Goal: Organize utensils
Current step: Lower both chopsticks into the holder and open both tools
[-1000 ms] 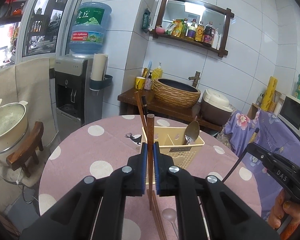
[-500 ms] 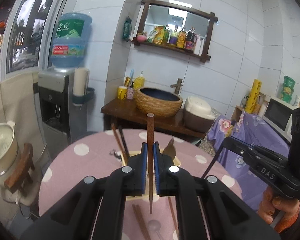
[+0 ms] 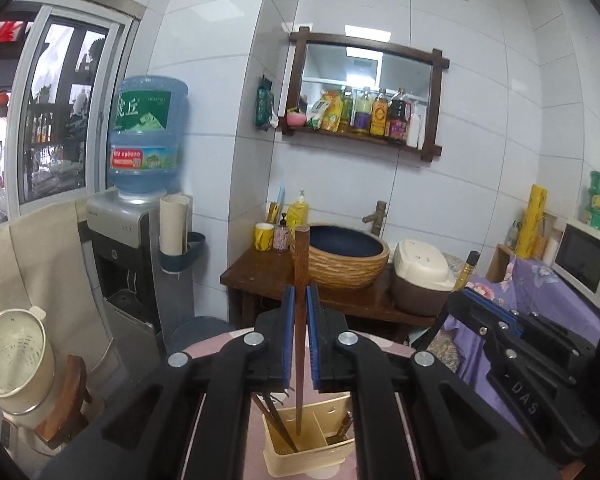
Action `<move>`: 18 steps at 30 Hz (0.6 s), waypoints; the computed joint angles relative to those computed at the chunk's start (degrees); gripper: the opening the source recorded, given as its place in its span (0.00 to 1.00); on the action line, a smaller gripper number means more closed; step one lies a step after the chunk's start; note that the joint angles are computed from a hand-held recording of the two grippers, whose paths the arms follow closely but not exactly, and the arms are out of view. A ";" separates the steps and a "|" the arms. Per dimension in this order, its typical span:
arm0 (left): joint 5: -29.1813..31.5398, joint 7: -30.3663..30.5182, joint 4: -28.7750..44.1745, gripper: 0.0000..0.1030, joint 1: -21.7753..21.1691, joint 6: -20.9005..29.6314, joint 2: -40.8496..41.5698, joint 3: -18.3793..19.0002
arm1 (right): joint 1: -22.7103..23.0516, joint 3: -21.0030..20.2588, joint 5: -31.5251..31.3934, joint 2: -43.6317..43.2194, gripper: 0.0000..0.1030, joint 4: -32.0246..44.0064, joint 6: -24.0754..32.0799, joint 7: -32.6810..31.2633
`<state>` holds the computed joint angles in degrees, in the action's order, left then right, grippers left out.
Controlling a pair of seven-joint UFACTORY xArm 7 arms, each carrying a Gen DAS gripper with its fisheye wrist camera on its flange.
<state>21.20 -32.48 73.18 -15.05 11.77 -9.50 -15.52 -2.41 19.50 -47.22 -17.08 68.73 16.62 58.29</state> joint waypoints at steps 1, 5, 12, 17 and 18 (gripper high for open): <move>1.35 -1.42 -0.38 0.07 0.67 -0.26 0.79 -0.60 | -1.34 1.09 -2.06 0.54 0.07 -0.38 -0.02 2.27; -1.43 -0.92 -3.21 0.07 -1.00 -1.17 3.14 0.92 | -2.49 1.88 -8.70 2.97 0.08 -2.86 -0.82 9.91; 0.26 -4.10 -8.15 0.07 -1.96 -2.86 4.68 1.78 | 1.19 -1.48 -13.10 5.69 0.08 -6.15 -2.13 15.78; -0.41 -3.39 -8.42 0.07 -2.86 -2.38 5.88 2.56 | 3.42 -3.72 -16.90 6.42 0.08 -6.81 -2.14 19.93; 0.06 -3.78 -8.26 0.07 -2.94 -2.16 6.10 2.58 | 3.83 -3.99 -17.57 6.18 0.08 -7.10 -2.02 20.65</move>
